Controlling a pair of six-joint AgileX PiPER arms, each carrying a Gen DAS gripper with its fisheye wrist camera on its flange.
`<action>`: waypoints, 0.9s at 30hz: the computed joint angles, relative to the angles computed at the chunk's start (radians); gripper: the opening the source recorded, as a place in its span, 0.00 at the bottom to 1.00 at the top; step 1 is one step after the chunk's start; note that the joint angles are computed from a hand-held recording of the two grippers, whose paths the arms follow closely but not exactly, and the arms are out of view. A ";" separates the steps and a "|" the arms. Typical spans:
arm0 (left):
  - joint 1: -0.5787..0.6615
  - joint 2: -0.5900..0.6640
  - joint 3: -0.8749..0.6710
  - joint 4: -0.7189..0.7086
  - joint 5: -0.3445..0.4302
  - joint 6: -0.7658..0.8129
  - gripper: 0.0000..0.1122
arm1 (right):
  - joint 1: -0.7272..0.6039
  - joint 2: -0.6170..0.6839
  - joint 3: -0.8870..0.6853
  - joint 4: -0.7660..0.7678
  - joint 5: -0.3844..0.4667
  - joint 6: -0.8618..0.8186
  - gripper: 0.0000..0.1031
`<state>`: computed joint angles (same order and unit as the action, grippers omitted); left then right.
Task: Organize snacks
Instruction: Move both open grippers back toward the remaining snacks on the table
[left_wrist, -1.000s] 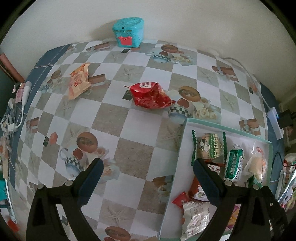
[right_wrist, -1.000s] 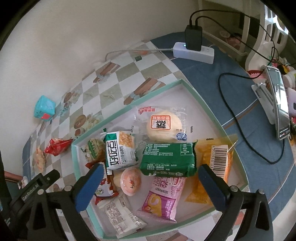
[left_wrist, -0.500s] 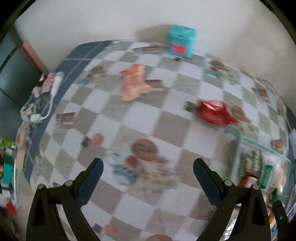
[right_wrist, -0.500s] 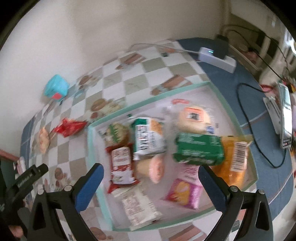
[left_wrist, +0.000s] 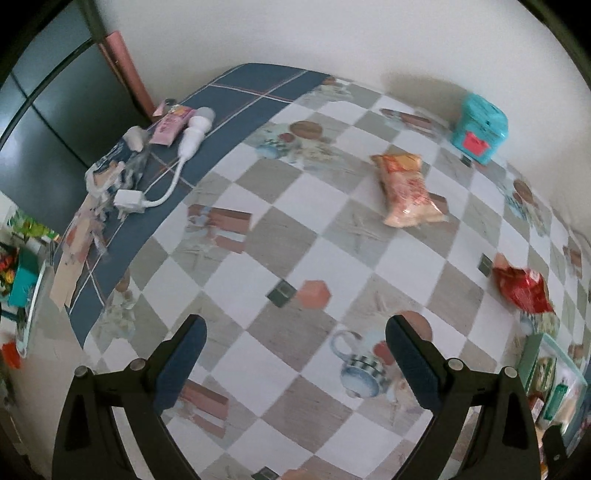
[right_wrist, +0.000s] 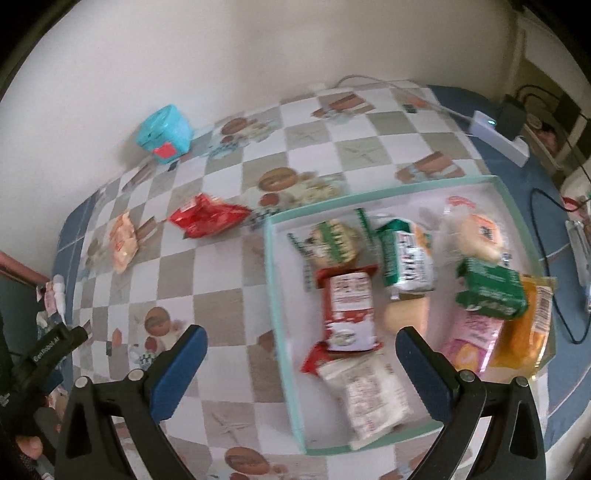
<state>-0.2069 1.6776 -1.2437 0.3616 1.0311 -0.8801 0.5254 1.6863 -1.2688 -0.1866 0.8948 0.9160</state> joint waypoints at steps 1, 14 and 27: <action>0.010 -0.003 0.002 -0.003 -0.003 0.003 0.87 | 0.009 0.013 -0.013 0.000 0.003 0.002 1.00; 0.161 -0.025 0.041 -0.093 -0.074 0.120 0.87 | 0.087 0.139 -0.146 -0.019 0.016 0.002 1.00; 0.203 0.067 -0.080 -0.177 -0.134 0.249 0.87 | 0.033 0.208 -0.234 -0.036 -0.054 -0.036 1.00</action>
<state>-0.0041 1.7446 -1.3238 0.1846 0.8974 -0.6314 0.5584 1.8944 -1.5030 -0.2227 0.8403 0.8803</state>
